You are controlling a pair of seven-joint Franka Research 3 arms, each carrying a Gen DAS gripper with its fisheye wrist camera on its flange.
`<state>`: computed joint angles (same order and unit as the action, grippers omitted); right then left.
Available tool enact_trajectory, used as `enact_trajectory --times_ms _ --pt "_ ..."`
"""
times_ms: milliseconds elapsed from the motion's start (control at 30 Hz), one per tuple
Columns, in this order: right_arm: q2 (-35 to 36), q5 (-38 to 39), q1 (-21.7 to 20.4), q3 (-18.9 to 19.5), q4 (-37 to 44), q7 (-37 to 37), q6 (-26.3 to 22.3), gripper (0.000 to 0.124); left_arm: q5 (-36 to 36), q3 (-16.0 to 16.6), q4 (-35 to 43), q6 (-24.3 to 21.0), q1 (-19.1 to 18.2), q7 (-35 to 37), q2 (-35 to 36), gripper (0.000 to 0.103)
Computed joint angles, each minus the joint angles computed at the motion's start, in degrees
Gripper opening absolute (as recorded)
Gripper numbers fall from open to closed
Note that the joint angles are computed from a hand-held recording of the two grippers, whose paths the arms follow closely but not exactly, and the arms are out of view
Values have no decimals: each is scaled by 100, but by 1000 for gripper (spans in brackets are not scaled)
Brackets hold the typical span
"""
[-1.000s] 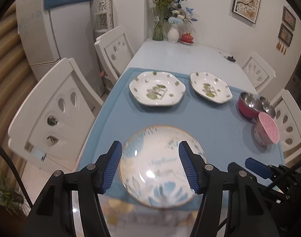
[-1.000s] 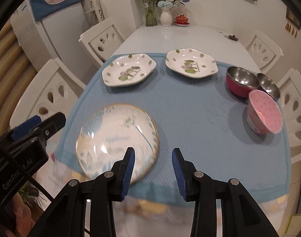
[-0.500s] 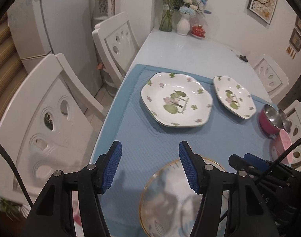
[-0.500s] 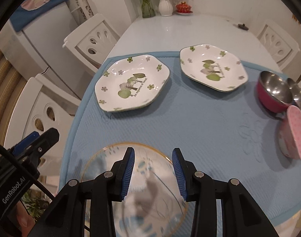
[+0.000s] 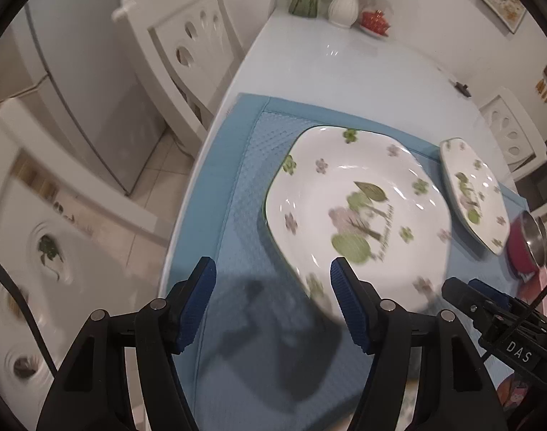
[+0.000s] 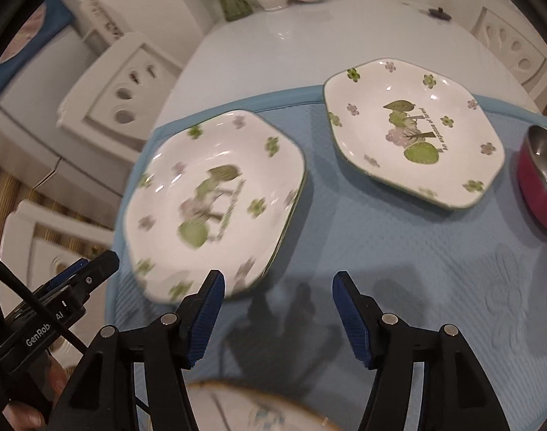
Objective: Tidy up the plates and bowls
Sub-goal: 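Move the open right gripper to a white hexagonal tree-print plate, then grasp the hexagonal plate rim with the right gripper and lift it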
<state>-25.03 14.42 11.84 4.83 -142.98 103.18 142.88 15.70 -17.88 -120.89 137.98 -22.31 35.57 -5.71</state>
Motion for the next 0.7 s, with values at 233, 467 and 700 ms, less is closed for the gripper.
enact_trajectory --times_ms 233,467,700 --pt "818 -174 -62 -71 456 -169 190 60 -19 82 303 251 66 239 526 65" --pt "1282 194 55 -216 679 -655 420 50 -233 148 429 472 135 406 853 64" --pt "1456 193 99 -143 748 -897 777 48 -122 175 418 837 169 491 993 64"
